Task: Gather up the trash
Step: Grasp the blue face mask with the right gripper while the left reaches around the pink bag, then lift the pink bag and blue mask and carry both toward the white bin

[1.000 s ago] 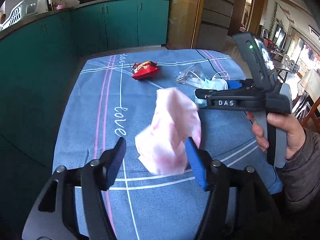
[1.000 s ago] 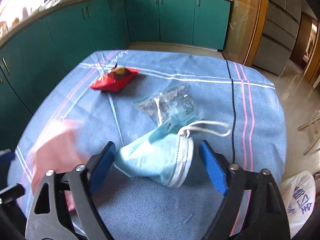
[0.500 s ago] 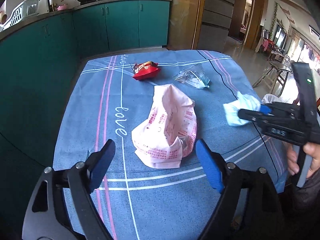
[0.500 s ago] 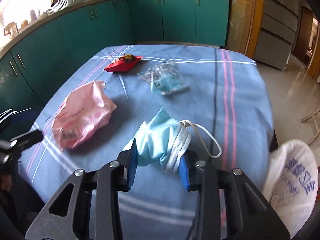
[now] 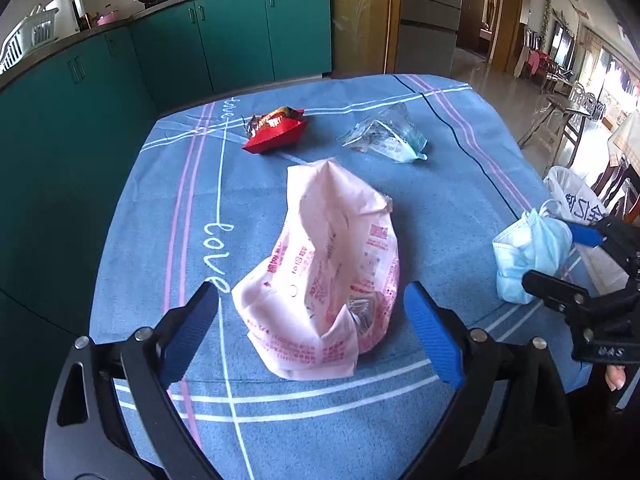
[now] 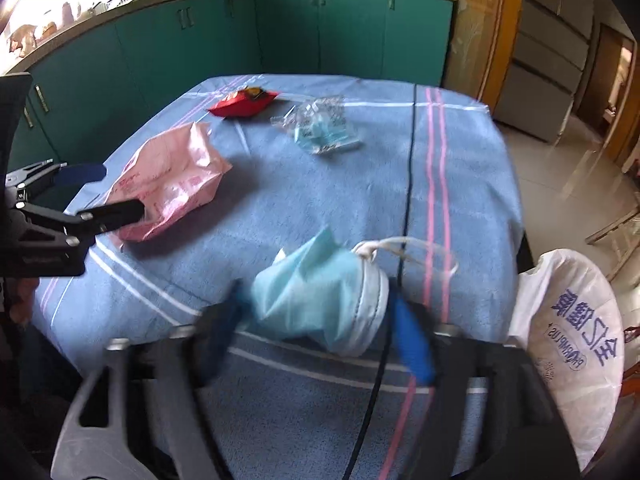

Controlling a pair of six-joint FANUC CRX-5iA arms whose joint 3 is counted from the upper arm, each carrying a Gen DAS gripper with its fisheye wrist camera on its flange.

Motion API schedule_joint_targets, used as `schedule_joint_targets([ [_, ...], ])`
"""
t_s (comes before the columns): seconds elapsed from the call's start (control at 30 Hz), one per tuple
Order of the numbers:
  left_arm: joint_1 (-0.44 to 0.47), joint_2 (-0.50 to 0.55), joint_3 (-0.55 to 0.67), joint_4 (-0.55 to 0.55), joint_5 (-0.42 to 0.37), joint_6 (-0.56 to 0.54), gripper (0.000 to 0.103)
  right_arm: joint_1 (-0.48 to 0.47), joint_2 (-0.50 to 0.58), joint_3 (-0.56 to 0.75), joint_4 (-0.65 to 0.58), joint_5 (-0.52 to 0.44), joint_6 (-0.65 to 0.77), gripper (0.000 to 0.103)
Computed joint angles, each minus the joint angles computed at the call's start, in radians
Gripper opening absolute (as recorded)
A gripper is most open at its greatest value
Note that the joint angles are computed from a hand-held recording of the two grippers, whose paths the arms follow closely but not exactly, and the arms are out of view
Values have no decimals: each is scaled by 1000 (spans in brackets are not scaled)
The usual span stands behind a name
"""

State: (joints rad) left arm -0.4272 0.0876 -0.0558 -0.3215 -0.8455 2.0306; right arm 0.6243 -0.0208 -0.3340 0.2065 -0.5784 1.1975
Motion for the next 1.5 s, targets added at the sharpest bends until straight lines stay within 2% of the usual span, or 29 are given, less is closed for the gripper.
schedule_joint_targets([
  [0.13, 6, 21, 1, 24, -1, -11, 94, 14, 7, -22, 98, 7, -86, 84],
  [0.7, 23, 23, -31, 48, 51, 1, 93, 34, 59, -8, 175, -13, -161, 85],
  [0.8, 32, 17, -50, 81, 83, -31, 82, 34, 70, -1, 166, -12, -154, 84],
  [0.9, 32, 15, -57, 96, 93, -45, 65, 37, 76, -2, 176, -9, -160, 84],
  [0.93, 36, 13, -64, 111, 99, -56, 58, 39, 75, -7, 184, -4, -160, 78],
  [1.03, 37, 8, -71, 121, 104, -57, 50, 46, 75, -14, 198, -1, -158, 64],
  [1.2, 28, -14, -82, 113, 109, -36, 46, 43, 62, -18, 167, 8, -130, 49],
  [1.5, -17, -60, -66, 35, 99, 33, 46, 26, 20, -46, 164, 29, -143, 43],
])
